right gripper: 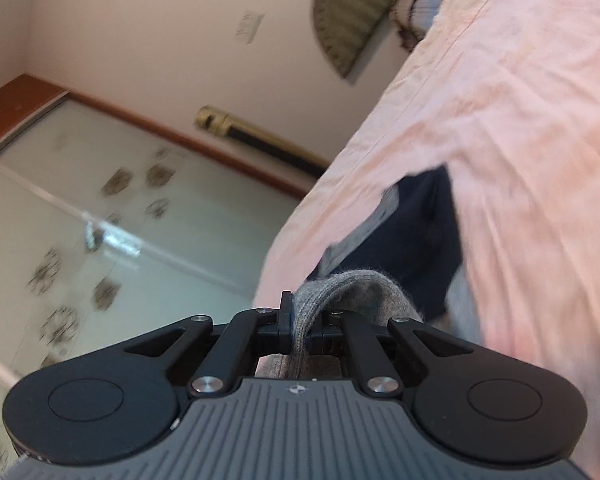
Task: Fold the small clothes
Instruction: 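Lift the grey hem with both tools and fold it over the collar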
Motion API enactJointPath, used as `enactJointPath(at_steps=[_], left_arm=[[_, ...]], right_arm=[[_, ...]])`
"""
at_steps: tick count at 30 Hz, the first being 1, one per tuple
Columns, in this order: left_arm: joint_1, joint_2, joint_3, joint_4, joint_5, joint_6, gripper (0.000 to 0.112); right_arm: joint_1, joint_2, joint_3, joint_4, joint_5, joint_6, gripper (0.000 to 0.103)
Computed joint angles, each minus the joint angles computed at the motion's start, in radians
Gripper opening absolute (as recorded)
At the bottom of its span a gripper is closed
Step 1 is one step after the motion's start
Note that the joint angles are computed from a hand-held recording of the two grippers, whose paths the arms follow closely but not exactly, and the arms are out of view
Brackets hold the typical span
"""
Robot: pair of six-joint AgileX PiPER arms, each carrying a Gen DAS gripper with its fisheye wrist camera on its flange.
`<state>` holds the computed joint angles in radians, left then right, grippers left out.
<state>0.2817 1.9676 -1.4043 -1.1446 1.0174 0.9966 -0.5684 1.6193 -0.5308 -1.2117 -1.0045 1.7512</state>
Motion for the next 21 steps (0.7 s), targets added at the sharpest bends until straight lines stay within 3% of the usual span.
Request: enactJointPath(at_steps=[1,3,4,5,6,7,8,10,12,14,16,18,21], left_arm=[[-0.031,0.023,-0.027,0.066,-0.055,-0.089,0.010],[-0.039,0.041,-0.030,0.119,-0.076,-0.148,0.018],[-0.015,0.037,-0.018,0.108,-0.049,-0.117,0.025],[0.012,0.017,0.021,0.074,-0.035,-0.046,0.040],[0.046,-0.009,0.060,0.046,-0.026,0.024,0.052],[0.081,-0.048,0.119,-0.005,-0.030,0.100,0.077],[0.130,-0.087,0.192,-0.088,-0.033,0.198,0.088],[0.238,-0.124,0.286,-0.244,0.030,0.355,0.090],[0.313,-0.114,0.284,-0.264,0.092,0.351,0.094],[0.341,-0.112,0.276,-0.205,0.079,0.233,0.094],[0.370,-0.125,0.334,-0.149,0.077,0.202,0.094],[0.394,-0.156,0.458,-0.145,0.070,0.276,0.094],[0.424,-0.173,0.623,-0.160,0.061,0.376,0.094]], right_arm=[[0.046,0.049,-0.025,0.091,0.062,-0.007,0.020],[0.118,0.095,-0.048,0.212,0.181,-0.031,0.058],[0.140,0.095,-0.041,0.255,0.216,-0.063,0.088],[0.149,0.088,-0.013,0.301,0.211,-0.135,0.100],[0.139,0.080,0.025,0.324,0.166,-0.205,0.100],[0.118,0.069,0.063,0.325,0.124,-0.258,0.099],[0.102,0.039,0.095,0.307,0.122,-0.282,0.099],[0.037,-0.031,0.159,0.206,0.114,-0.318,0.099],[-0.030,-0.113,0.224,0.138,0.130,-0.359,0.099],[-0.119,-0.172,0.259,0.031,0.139,-0.299,0.097],[-0.228,-0.185,0.285,-0.127,0.063,-0.224,0.095],[-0.317,-0.236,0.347,-0.245,-0.003,-0.204,0.095],[-0.365,-0.341,0.455,-0.319,-0.014,-0.205,0.094]])
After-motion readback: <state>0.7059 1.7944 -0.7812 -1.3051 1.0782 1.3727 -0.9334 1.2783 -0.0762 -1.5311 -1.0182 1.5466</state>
